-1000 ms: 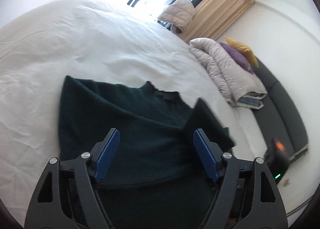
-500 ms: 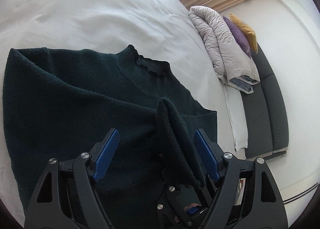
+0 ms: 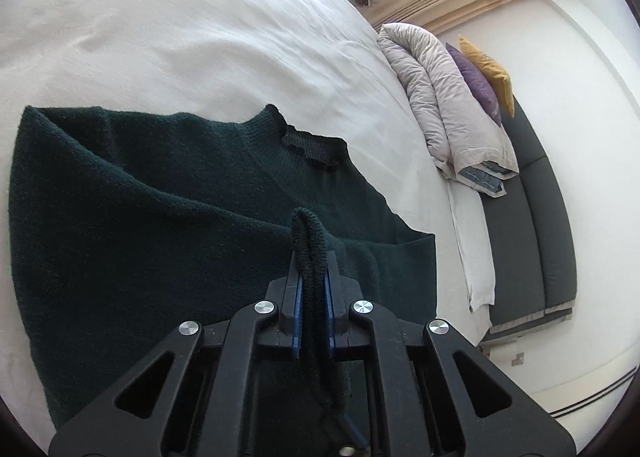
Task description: Fold small clothes
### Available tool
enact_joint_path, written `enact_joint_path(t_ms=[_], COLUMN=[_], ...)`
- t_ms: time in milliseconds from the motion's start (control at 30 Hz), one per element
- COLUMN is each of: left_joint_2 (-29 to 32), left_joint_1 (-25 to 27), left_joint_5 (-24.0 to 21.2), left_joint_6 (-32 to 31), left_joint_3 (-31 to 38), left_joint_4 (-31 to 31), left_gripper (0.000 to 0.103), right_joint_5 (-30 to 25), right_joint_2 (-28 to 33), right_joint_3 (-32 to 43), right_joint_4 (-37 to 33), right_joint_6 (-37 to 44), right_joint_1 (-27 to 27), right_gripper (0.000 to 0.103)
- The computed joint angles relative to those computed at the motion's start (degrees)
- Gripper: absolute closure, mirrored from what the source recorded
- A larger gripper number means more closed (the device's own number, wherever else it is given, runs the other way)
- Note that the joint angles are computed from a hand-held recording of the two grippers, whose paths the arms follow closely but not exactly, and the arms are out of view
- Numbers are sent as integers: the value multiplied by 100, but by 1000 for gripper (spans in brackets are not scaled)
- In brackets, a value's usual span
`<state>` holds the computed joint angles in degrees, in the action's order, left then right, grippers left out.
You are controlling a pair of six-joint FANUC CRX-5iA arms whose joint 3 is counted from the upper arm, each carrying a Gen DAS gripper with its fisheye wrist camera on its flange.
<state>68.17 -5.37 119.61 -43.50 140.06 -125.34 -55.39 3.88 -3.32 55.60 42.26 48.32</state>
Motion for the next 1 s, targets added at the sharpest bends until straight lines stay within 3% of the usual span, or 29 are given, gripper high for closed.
enact_joint_path(t_ms=[167, 267, 400, 533, 600, 733, 800, 867, 933, 1000], left_joint_2=[25, 21, 127, 295, 326, 407, 442, 467, 474, 499], left_joint_1=[74, 97, 123, 232, 226, 265, 301, 323, 310, 301], left_joint_5=[28, 83, 160, 286, 349, 389, 355, 355, 374, 380], left_joint_6=[-141, -327, -327, -50, -8, 134, 206, 249, 226, 230], left_joint_3=[-10, -106, 17, 374, 429, 590, 637, 673, 674, 694], left_joint_4=[-316, -454, -439, -193, -196, -92, 5, 51, 26, 9], left_gripper=[96, 96, 96, 96, 96, 96, 96, 96, 96, 96], right_joint_5=[312, 829, 1760, 2152, 2218, 2285, 2226, 2598, 2715, 2720], right_joint_2=[-787, -1322, -1941, -2072, -2082, -2003, -2096, -2389, -2640, -2710], right_joint_3=[86, -137, -833, -985, -1046, -978, -1082, -1542, -2004, -2128], right_joint_4=[-1876, -3215, -4397, -5429, -5532, -5607, -5225, -4592, -3576, -3319], right_joint_6=[-836, -1575, -2806, -2850, -3041, -3167, -3855, -4801, -5981, -6314], right_joint_1=[-555, -1279, -2113, -2580, -2651, -2812, -2726, -2649, -2537, -2553], right_gripper=[55, 55, 55, 56, 69, 69, 69, 68, 64, 55])
